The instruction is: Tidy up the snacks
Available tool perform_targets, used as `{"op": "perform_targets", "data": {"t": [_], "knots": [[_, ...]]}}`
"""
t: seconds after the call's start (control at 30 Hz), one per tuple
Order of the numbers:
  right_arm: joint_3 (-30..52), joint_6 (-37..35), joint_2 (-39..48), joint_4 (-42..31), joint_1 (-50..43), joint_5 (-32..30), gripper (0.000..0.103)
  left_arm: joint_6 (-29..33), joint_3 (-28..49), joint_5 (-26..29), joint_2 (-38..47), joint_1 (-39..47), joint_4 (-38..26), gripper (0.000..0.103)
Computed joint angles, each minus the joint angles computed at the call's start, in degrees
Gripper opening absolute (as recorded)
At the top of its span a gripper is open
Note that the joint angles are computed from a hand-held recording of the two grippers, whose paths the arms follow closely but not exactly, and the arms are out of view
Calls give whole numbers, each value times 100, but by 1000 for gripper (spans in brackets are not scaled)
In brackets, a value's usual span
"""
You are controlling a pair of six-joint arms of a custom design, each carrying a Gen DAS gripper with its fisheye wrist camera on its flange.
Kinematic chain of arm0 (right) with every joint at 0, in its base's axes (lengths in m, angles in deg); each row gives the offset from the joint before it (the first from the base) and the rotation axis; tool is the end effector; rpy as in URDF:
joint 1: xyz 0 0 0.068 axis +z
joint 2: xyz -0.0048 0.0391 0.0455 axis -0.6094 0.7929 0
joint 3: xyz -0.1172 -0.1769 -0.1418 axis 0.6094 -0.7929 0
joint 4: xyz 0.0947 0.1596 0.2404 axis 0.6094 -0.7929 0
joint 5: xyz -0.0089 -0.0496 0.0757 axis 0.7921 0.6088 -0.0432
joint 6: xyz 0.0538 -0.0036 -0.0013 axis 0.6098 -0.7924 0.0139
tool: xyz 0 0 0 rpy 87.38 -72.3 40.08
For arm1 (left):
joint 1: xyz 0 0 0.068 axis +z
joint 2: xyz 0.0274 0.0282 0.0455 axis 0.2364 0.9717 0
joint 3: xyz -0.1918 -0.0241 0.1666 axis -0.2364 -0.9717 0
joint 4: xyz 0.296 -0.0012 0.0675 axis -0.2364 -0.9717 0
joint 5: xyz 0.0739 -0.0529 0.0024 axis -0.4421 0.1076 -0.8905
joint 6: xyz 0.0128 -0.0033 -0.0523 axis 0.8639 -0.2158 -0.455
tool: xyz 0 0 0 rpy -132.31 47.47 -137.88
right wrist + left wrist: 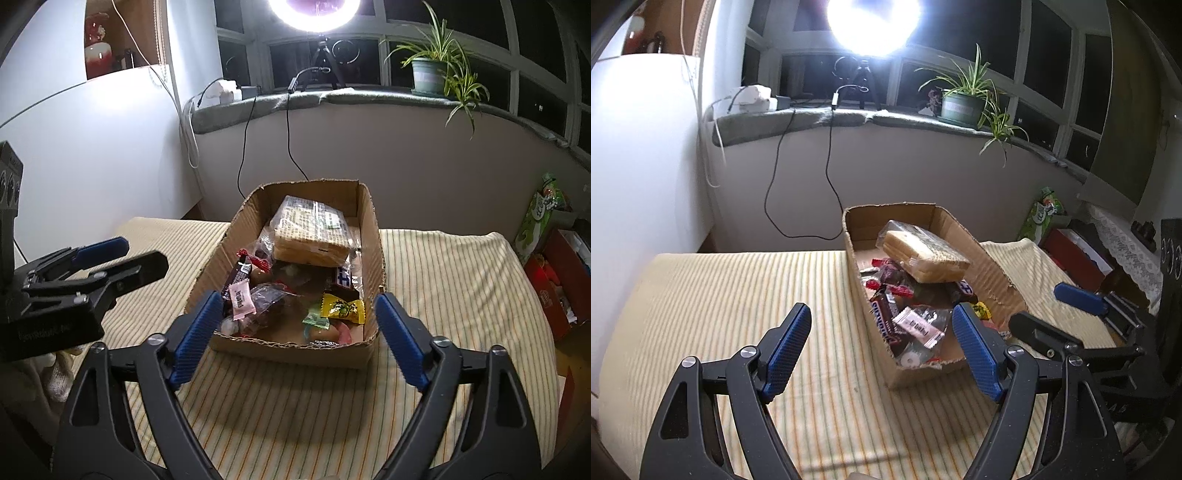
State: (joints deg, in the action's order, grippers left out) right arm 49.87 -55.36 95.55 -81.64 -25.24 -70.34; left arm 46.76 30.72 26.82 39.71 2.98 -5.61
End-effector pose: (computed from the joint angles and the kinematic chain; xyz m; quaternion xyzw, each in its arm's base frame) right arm 0.2697 0.0470 0.3027 0.1249 0.8873 -0.0283 0.4431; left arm 0.3519 -0.0830 0.3085 0.2744 0.8489 -0.2068 0.4018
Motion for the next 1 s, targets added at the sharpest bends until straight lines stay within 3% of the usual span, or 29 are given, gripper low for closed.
{"op": "perform_targets", "data": {"t": [0.37,1.0], "knots": [[-38,174,-165,-96,312,181,93,113,-466,-102,-506,148,-6,80],[-51,262,-198,-154,463,270,95,97,-590,-129,-704,240,-26,80]]}}
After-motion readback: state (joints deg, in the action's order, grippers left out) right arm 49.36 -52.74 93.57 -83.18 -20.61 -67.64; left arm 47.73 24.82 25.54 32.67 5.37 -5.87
